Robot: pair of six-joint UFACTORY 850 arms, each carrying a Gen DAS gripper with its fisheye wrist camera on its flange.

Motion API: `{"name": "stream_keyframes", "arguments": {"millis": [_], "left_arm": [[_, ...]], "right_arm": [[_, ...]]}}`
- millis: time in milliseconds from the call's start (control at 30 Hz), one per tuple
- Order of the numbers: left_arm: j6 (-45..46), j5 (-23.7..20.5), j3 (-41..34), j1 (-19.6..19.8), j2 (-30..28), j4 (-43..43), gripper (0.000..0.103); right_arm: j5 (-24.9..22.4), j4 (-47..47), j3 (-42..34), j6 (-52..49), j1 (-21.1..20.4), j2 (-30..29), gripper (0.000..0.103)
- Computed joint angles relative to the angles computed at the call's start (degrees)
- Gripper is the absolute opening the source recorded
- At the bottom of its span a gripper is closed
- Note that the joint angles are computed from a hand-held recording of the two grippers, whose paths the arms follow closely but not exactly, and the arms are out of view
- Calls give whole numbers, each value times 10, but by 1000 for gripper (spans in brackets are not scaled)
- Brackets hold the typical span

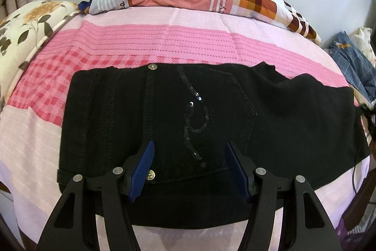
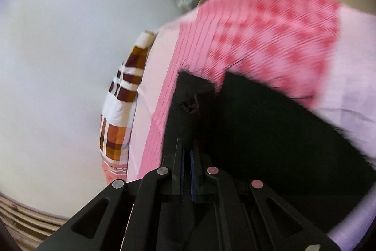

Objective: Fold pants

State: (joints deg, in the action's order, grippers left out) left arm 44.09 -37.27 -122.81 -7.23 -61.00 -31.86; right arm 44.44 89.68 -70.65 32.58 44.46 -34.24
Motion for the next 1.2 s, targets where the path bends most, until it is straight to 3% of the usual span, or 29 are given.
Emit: {"name": "stream_keyframes", "arguments": {"millis": [133,333,433,667,733,967,1033,1067,1200], "left_arm": [[15,1,10,5,12,-5,63],[36,14,25,10,27,-3,63],[32,20,27,11,27,10,63],[58,44,58,18,48,-16,63],[68,45,66,21,53,-26,63],[42,-23,59,43,51,-58,63],[28,-37,62,51,52,-67,63],[20,-40,63,54,53,-67,63],[-35,-30,62,68,54,-59,63]], "right_arm": [[27,93,32,-3,52,31,3],[14,113,58,91,94,21,3],[17,96,63,136,101,11,3],[27,127,65,78,101,26,3],[19,104,80,134,103,22,1],[35,80,83,173,107,17,1],[49,79,80,198,114,15,9],[56,89,73,192,117,14,14],[53,94,6,93,116,-2,14]]}}
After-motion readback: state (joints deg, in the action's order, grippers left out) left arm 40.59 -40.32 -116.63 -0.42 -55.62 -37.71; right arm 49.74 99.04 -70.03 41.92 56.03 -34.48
